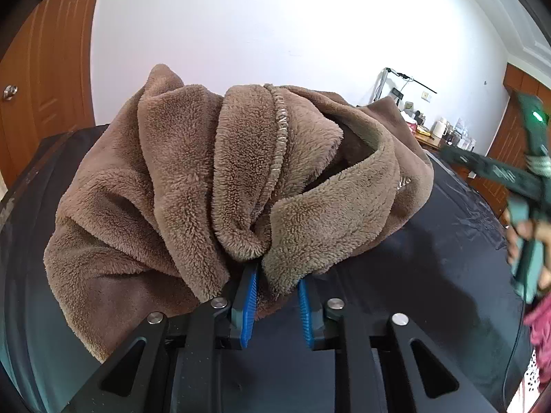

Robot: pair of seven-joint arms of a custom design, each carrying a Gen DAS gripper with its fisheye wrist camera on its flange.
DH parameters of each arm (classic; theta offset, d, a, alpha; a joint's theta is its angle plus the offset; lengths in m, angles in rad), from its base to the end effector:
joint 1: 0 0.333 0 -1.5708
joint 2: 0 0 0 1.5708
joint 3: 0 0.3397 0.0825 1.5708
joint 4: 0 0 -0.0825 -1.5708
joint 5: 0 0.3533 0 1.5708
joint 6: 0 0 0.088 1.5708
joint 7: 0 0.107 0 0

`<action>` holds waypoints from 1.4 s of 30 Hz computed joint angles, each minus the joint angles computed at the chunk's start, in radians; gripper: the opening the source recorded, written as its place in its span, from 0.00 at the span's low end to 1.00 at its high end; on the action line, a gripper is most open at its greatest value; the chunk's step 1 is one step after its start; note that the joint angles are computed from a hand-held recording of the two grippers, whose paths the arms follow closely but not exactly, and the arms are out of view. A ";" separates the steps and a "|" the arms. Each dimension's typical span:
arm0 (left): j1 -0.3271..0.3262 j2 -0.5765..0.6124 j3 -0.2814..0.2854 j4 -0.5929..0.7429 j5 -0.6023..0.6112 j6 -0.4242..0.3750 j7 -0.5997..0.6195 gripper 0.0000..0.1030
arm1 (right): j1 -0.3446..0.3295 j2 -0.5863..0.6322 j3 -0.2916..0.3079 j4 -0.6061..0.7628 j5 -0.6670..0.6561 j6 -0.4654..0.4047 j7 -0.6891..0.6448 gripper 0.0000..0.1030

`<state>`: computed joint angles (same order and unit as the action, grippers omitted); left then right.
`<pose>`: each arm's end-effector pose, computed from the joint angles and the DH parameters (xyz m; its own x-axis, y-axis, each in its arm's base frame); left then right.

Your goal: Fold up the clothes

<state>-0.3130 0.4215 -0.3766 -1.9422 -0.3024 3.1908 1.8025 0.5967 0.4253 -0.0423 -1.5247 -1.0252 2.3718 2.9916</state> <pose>0.5421 -0.3684 0.4169 -0.5548 -0.8094 0.1928 -0.6307 0.2580 -0.7319 0.5974 0.3651 0.4981 -0.2557 -0.9658 0.0428 -0.5804 0.1179 -0.8058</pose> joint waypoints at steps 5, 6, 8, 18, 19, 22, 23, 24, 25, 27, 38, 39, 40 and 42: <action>0.010 0.002 -0.002 -0.009 0.008 0.007 0.014 0.22 | -0.051 0.119 -0.012 0.173 0.127 -0.015 -0.129 0.83; 0.002 0.004 0.008 -0.004 0.013 0.004 0.014 0.22 | -0.055 0.143 -0.019 0.210 0.150 -0.027 -0.154 0.83; -0.016 0.010 0.027 0.005 0.024 0.000 0.015 0.22 | -0.066 0.195 -0.030 0.291 0.204 -0.046 -0.203 0.83; -0.015 0.033 0.032 0.047 0.035 -0.034 0.034 0.22 | -0.091 0.330 -0.058 0.465 0.433 -0.027 -0.409 0.13; -0.020 0.034 0.038 0.051 0.036 -0.036 0.033 0.22 | -0.069 0.306 -0.080 0.420 0.407 -0.008 -0.385 0.13; -0.038 0.038 0.059 0.064 0.042 -0.044 0.028 0.22 | -0.011 0.199 -0.134 0.247 0.295 0.070 -0.251 0.11; -0.039 0.040 0.061 0.068 0.043 -0.047 0.028 0.22 | 0.010 0.157 -0.150 0.186 0.241 0.090 -0.188 0.11; -0.042 0.041 0.066 0.073 0.045 -0.051 0.026 0.22 | 0.032 0.113 -0.164 0.125 0.184 0.103 -0.119 0.11; -0.043 0.041 0.067 0.076 0.046 -0.055 0.025 0.22 | 0.053 0.069 -0.177 0.066 0.125 0.110 -0.050 0.11; -0.037 0.043 0.061 0.085 0.044 -0.067 0.027 0.22 | 0.081 -0.009 -0.181 -0.037 0.036 0.106 0.061 0.11; 0.003 0.040 0.014 0.097 -0.008 -0.068 0.062 0.22 | 0.075 -0.255 -0.040 -0.440 -0.033 -0.029 0.358 0.16; -0.020 0.041 0.040 0.103 0.003 -0.074 0.053 0.22 | 0.065 -0.261 -0.028 -0.445 -0.034 -0.034 0.364 0.24; -0.040 0.042 0.062 0.110 0.013 -0.078 0.043 0.22 | 0.055 -0.268 -0.016 -0.449 -0.038 -0.035 0.375 0.31; -0.076 0.047 0.099 0.126 0.032 -0.085 0.017 0.22 | 0.048 -0.276 0.009 -0.443 -0.084 -0.076 0.421 0.69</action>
<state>-0.3887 0.4688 -0.2780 -1.8163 -0.2704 3.1059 1.8197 0.6449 0.1490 -0.0337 -1.9678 -1.1089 2.2959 3.4127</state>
